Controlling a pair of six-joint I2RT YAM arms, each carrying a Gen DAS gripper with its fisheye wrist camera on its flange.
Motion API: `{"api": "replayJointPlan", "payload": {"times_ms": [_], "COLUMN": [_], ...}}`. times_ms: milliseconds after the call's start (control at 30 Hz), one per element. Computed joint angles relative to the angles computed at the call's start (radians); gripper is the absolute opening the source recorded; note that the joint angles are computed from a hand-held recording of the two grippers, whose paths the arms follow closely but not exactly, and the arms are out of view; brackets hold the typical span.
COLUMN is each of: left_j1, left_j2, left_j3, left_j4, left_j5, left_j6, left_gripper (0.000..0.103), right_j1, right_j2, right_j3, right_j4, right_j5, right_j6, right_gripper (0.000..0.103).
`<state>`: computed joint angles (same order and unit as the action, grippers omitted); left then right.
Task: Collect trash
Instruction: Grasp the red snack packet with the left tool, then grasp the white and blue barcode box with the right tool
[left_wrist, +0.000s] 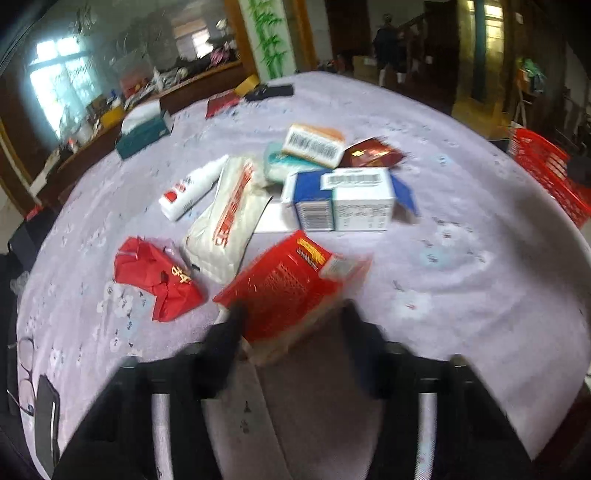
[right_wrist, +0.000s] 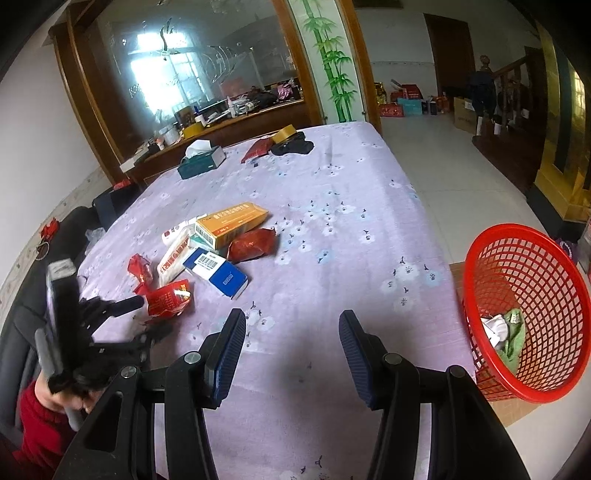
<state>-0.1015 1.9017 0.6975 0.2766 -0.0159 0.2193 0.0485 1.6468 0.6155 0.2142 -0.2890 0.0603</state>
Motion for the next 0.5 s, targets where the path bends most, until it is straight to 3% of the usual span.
{"api": "replayJointPlan", "payload": {"times_ms": [100, 200, 333, 500], "left_j1": [0.014, 0.035, 0.078, 0.153], "left_j2": [0.019, 0.038, -0.001, -0.104], "left_j3": [0.021, 0.048, 0.005, -0.070], "left_j4": [0.007, 0.001, 0.034, 0.031], "left_j5": [0.019, 0.047, 0.113, 0.258], "left_j6": [-0.007, -0.049, -0.102, -0.135], "left_gripper": [0.032, 0.009, 0.009, 0.006], "right_j1": [0.000, 0.012, 0.055, 0.140], "right_j2": [0.009, 0.038, 0.117, 0.255], "right_j3": [0.013, 0.055, 0.166, 0.344], "right_j4": [-0.014, -0.043, -0.120, -0.195], "right_j5": [-0.004, -0.027, -0.087, -0.064], "right_j6": [-0.011, -0.023, -0.068, -0.137], "right_gripper": [0.057, 0.057, 0.057, 0.057]}}
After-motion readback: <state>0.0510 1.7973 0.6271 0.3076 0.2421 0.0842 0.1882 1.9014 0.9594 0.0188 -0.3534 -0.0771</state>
